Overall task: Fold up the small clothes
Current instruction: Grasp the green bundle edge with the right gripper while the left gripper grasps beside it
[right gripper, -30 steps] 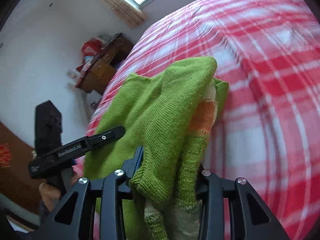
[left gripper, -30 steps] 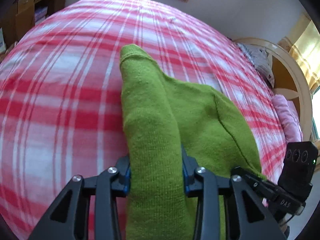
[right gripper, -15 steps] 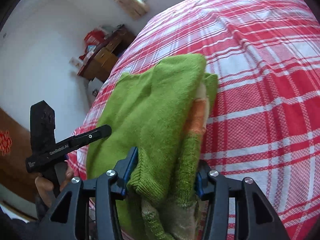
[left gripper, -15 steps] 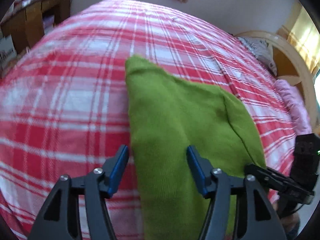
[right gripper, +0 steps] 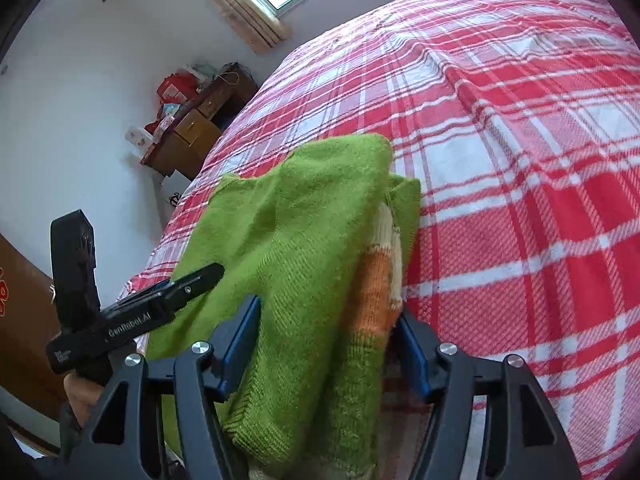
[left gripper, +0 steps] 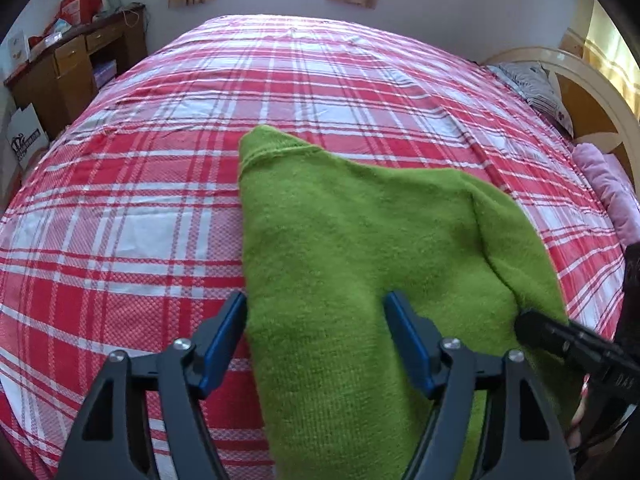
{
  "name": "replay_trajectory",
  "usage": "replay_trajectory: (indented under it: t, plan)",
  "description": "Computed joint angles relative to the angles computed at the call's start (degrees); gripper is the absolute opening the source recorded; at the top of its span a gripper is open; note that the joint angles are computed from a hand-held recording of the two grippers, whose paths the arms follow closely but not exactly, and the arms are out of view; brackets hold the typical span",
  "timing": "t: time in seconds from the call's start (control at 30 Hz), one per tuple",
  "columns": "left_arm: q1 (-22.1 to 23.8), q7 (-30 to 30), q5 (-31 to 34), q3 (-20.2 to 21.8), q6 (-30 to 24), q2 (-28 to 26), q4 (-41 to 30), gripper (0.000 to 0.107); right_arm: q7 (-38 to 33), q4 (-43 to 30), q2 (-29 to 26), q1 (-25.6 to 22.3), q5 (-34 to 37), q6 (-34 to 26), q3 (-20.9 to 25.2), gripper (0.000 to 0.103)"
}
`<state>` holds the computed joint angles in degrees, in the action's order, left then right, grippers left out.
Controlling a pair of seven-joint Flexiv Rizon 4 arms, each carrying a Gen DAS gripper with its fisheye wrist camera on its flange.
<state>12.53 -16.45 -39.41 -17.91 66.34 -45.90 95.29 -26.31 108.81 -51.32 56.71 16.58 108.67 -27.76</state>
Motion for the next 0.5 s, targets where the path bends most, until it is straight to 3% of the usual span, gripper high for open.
replay_trajectory:
  t: [0.1,0.23,0.33,0.43,0.5]
  plan:
    - [-0.1,-0.1,0.1,0.0,0.2,0.0,0.0,0.075,-0.2,0.8,0.2,1.6,-0.2,-1.2,-2.7,0.065]
    - [-0.1,-0.7,0.0,0.0,0.2,-0.2,-0.2,0.075,-2.0,-1.2,0.0,-4.4,-2.7,1.7,3.2,0.066]
    - [0.1,0.5,-0.3,-0.9,2.0,-0.3,0.4,0.075,-4.1,-1.5,-1.5,-0.5,-1.3,0.3,-0.9,0.065]
    - [0.7,2.4,-0.6,-2.6,4.2,-0.2,1.5,0.068,-4.7,-1.7,-2.4,2.2,-1.9,-1.7,-4.0,0.050]
    - [1.4,4.0,-1.1,-4.2,6.6,-0.3,2.5,0.062,-4.3,-1.7,-2.8,3.6,-2.0,-2.9,-5.6,0.048]
